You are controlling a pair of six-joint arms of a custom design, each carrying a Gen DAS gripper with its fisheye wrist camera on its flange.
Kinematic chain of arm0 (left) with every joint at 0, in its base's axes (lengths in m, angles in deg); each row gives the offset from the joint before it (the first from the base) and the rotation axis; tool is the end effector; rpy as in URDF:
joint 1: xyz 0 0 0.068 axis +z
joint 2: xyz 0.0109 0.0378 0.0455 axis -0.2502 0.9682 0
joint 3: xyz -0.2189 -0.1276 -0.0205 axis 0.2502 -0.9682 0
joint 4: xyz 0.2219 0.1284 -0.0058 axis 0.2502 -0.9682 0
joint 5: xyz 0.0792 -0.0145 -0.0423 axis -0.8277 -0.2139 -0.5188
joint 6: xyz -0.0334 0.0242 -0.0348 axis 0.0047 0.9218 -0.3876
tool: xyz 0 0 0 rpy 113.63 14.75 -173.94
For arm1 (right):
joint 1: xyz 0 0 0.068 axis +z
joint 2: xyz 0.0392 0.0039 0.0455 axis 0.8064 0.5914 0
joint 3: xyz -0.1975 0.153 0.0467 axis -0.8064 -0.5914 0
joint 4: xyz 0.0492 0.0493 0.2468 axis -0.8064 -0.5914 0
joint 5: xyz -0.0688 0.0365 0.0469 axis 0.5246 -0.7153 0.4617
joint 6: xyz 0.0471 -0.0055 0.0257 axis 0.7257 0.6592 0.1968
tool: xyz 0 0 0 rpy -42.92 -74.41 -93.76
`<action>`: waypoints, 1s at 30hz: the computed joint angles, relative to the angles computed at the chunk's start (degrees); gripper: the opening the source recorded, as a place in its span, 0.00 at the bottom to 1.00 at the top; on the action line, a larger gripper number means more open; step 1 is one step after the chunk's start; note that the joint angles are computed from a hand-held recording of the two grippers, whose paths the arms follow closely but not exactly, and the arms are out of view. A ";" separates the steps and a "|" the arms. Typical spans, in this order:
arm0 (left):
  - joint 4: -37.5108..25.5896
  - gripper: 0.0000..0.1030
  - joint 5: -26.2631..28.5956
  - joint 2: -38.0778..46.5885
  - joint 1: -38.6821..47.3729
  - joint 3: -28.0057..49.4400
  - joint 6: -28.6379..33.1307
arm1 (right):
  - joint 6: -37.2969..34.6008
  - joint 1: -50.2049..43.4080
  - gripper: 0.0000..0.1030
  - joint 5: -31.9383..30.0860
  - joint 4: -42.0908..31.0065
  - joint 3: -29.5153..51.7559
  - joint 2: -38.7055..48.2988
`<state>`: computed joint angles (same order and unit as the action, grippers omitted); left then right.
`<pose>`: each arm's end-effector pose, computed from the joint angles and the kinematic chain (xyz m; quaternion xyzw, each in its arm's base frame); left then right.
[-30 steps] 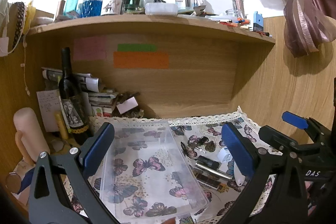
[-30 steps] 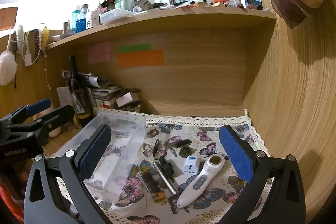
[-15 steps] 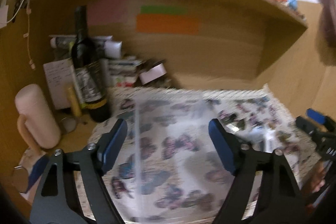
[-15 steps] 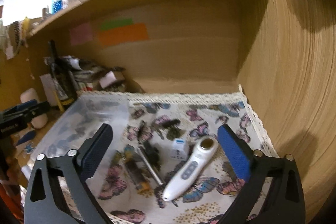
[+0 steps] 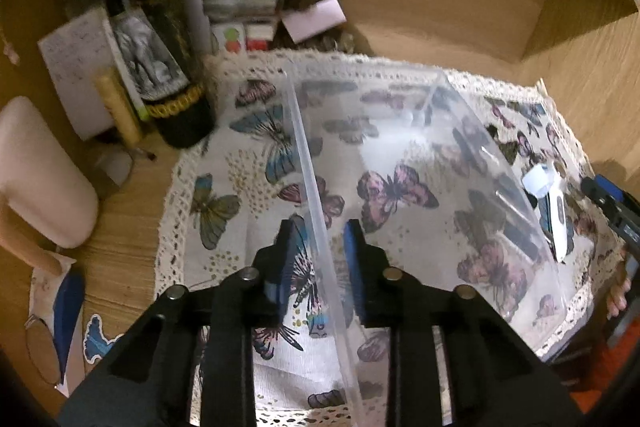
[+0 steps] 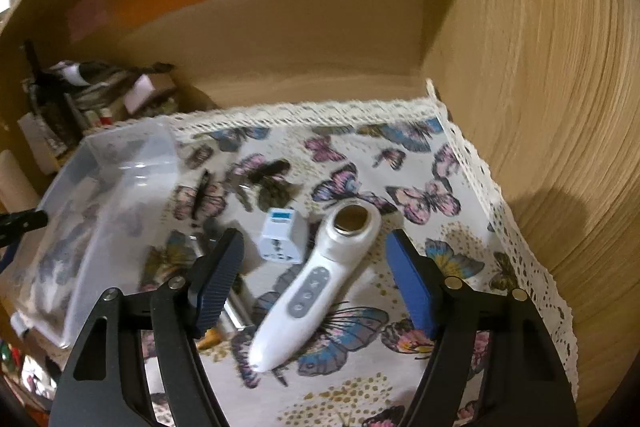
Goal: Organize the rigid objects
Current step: 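Grasp the clear plastic box rim with the left gripper while the right gripper grasps the white handheld device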
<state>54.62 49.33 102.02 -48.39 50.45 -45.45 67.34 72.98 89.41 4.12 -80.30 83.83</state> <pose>0.2213 -0.1385 0.0694 0.0200 0.9491 -0.0507 0.3101 0.1900 0.0584 0.0493 0.0187 0.9110 0.0290 0.4110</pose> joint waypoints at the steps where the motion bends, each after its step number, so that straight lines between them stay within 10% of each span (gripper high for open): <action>1: -0.54 0.20 1.35 0.54 0.55 0.54 0.68 | 0.20 -0.64 0.69 -0.41 -0.78 0.85 0.81; 13: -2.40 0.13 2.69 3.22 1.61 3.56 6.11 | 1.40 -8.92 0.48 -10.64 -12.97 14.17 13.68; 30: -0.12 0.13 1.76 2.76 1.00 2.02 6.58 | -0.33 -2.81 0.33 -1.61 -15.90 14.64 7.19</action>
<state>54.50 51.09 104.78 -47.39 52.46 -38.87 67.01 70.17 87.80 -11.77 -65.65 91.02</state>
